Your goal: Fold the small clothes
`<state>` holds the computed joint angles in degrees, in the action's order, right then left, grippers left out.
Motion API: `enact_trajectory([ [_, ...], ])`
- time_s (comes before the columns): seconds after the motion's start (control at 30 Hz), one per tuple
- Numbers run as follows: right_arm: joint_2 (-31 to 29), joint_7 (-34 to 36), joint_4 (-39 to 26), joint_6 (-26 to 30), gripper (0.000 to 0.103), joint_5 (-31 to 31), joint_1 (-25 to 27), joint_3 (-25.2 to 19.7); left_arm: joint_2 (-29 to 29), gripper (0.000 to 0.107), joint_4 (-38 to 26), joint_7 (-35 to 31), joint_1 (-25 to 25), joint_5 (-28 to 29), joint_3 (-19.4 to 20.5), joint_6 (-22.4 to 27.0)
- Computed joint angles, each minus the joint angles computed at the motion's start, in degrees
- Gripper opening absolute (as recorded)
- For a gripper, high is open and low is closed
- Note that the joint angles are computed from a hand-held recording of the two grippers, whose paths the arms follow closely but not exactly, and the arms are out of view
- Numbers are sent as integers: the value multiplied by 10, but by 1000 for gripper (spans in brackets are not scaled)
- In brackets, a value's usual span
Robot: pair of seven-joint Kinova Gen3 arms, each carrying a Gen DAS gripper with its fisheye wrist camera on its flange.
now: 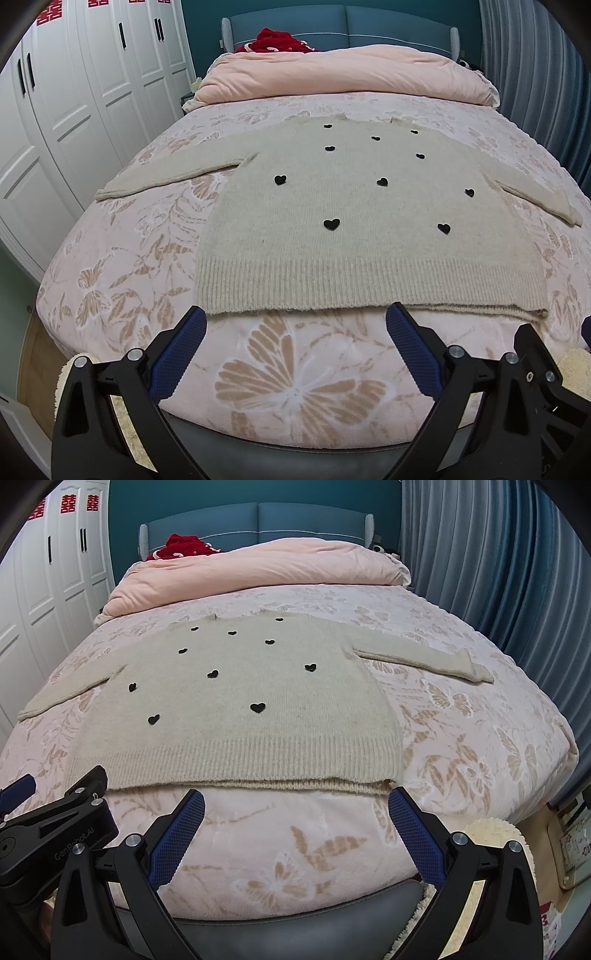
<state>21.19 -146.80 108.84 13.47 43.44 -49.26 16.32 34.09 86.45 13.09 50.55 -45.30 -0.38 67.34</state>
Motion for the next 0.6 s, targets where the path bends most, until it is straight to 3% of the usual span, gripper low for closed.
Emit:
enact_trajectory([
  [0.27,-3,4,2,0,98,-2,7,-5,0,95,2,0,-2,4,1,-2],
  [0.6,4,-8,25,-29,98,1,-27,41,3,95,-3,-5,-6,11,1,-3],
])
